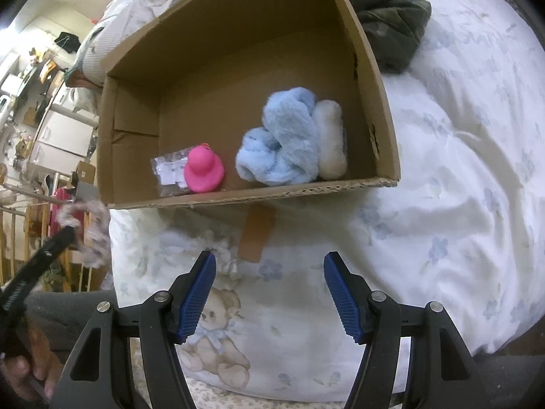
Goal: Organize soft objects
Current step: 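Lower the left gripper onto the lace scrunchie and close on it, then lift the beige lace scrunchie with the left gripper while the right gripper grasps the tan sponge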
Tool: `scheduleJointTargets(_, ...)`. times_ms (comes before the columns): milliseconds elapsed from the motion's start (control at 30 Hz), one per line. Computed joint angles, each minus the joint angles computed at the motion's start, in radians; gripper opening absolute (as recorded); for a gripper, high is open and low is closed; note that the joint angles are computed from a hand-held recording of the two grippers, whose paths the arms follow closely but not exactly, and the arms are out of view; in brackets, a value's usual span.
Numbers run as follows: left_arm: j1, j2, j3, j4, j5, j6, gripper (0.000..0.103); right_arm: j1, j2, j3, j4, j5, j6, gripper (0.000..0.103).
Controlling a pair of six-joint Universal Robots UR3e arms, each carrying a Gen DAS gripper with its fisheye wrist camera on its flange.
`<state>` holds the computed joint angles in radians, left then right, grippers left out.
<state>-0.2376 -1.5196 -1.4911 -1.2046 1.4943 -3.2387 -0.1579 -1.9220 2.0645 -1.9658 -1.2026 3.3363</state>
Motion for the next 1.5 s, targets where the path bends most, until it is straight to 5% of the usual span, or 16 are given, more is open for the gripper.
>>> scheduleJointTargets(267, 0.033, -0.042, 0.011, -0.107, -0.054, -0.001, 0.006, -0.017, 0.039, 0.012, -0.017, 0.013, 0.029, 0.070)
scheduleJointTargets(733, -0.012, -0.100, 0.017, -0.103, -0.015, -0.020, 0.006, 0.064, 0.217, -0.042, -0.131, 0.014, 0.063, 0.069)
scheduleJointTargets(800, -0.020, -0.109, 0.015, -0.104, -0.008, -0.017, 0.006, 0.101, 0.252, -0.059, -0.166, -0.007, 0.083, 0.057)
scheduleJointTargets(933, -0.037, -0.121, 0.007, -0.100, 0.006, -0.012, 0.006, 0.154, 0.336, -0.090, -0.203, -0.017, 0.114, 0.050)
scheduleJointTargets(1133, -0.046, -0.127, 0.001, -0.084, 0.024, -0.022, 0.006, 0.209, 0.366, -0.114, -0.205, -0.078, 0.118, 0.011)
scheduleJointTargets(1500, -0.042, -0.057, -0.025, -0.066, 0.010, -0.028, 0.006, 0.201, 0.096, -0.027, -0.117, -0.093, 0.125, 0.007)
